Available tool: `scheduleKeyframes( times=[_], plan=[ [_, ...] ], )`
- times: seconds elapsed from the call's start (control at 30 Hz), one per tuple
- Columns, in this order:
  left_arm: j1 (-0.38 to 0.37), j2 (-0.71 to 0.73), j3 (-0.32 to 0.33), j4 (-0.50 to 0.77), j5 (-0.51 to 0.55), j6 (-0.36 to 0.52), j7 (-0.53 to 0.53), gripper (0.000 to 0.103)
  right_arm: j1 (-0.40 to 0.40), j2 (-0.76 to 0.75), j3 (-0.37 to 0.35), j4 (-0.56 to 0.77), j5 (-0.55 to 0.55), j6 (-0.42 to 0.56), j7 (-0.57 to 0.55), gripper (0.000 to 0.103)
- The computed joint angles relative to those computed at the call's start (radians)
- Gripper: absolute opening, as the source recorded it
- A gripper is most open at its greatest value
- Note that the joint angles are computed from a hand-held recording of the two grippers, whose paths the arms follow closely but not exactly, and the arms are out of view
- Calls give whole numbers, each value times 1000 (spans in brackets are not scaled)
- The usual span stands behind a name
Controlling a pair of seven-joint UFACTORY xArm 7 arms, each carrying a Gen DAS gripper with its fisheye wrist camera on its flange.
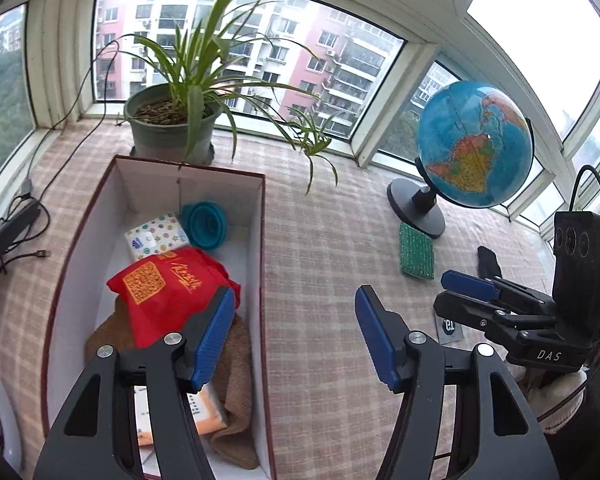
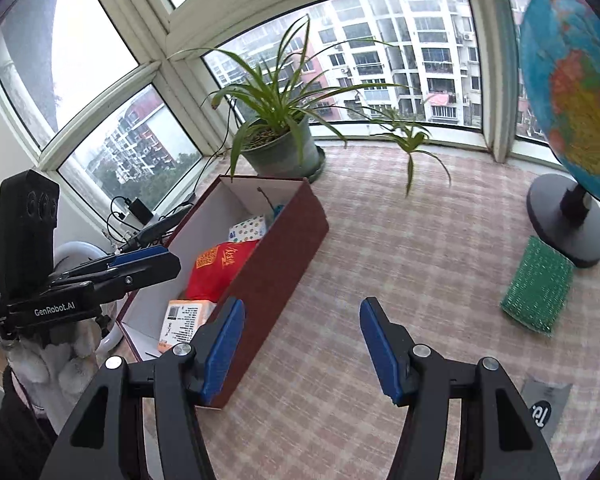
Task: Organize soft objects
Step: 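Open both tools and lift them out of the box, then move both tools across the table to the black fuzzy glove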
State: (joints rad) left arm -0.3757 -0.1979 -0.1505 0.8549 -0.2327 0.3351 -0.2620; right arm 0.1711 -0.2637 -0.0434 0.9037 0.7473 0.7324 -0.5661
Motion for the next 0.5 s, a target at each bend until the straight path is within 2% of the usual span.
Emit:
scheduleKeyframes(
  times=[0.3,0.5],
  plan=[
    [-54,38,-29,30,-45,8,13,62,-101,-183,-90,-179,-91,3,18,56],
    [-79,52,-54,44,-39,22,-10,62,-176,-283,-169,-262,-155,23,54,56]
  ],
)
